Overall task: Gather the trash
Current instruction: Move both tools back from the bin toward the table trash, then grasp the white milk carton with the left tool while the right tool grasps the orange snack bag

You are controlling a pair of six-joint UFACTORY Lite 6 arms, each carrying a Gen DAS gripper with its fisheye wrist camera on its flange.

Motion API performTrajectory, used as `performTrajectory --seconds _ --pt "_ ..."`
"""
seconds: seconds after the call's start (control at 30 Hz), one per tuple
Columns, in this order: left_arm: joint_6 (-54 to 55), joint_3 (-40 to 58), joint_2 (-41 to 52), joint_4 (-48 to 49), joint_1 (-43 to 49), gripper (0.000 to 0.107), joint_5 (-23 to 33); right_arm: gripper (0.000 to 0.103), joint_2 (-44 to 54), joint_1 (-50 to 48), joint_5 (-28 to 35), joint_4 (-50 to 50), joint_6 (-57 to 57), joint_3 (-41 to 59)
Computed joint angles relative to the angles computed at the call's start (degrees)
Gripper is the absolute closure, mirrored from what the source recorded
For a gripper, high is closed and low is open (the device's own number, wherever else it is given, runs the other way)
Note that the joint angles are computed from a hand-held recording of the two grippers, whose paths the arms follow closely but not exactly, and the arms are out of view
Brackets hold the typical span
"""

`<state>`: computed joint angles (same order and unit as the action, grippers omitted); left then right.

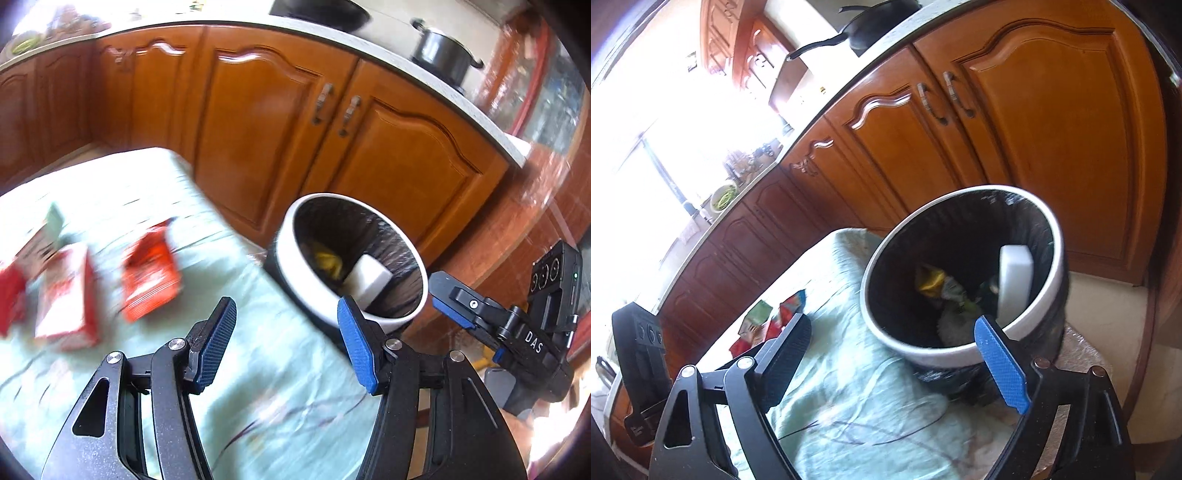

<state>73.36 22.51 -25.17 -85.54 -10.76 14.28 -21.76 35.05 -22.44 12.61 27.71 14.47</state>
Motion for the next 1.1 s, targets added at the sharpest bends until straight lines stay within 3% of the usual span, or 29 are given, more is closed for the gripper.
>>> performTrajectory --seconds 0.17,0.27,0.37,0.53,0.8,1.03,1.1 --pt "-10.2 -7.4 -12.4 15.5 15.0 0.049 8.1 0.011 4.7 8.5 -2.8 10.3 -7.3 3.2" --pt "-8.5 -9.8 -16.3 19.1 27.4 0.049 15.9 0.011 8.4 11.9 -4.2 12.5 -8.1 5.6" --pt "-1.3 -10.1 -14.7 19.0 40.2 0.049 23.1 0.011 13.0 13.7 -4.7 11.5 -6.8 9.0" --pt "7.7 -8.7 -9.1 18.8 53.2 0.049 29.1 0.011 19.5 16.9 -4.7 12.6 -7.7 14.6" --pt "12.6 -6.1 -3.3 16.6 57.0 0.045 29.4 0.011 29.5 15.7 -2.4 5.7 -4.3 24.9" --pt "18.0 -4.3 4.8 7.3 48.1 0.04 21.3 0.014 39.7 12.8 1.1 -3.1 -0.3 37.5" --pt "21.0 -3.7 7.3 2.8 45.0 0.04 18.4 0.02 43.2 12.3 3.0 -3.6 -1.4 42.1"
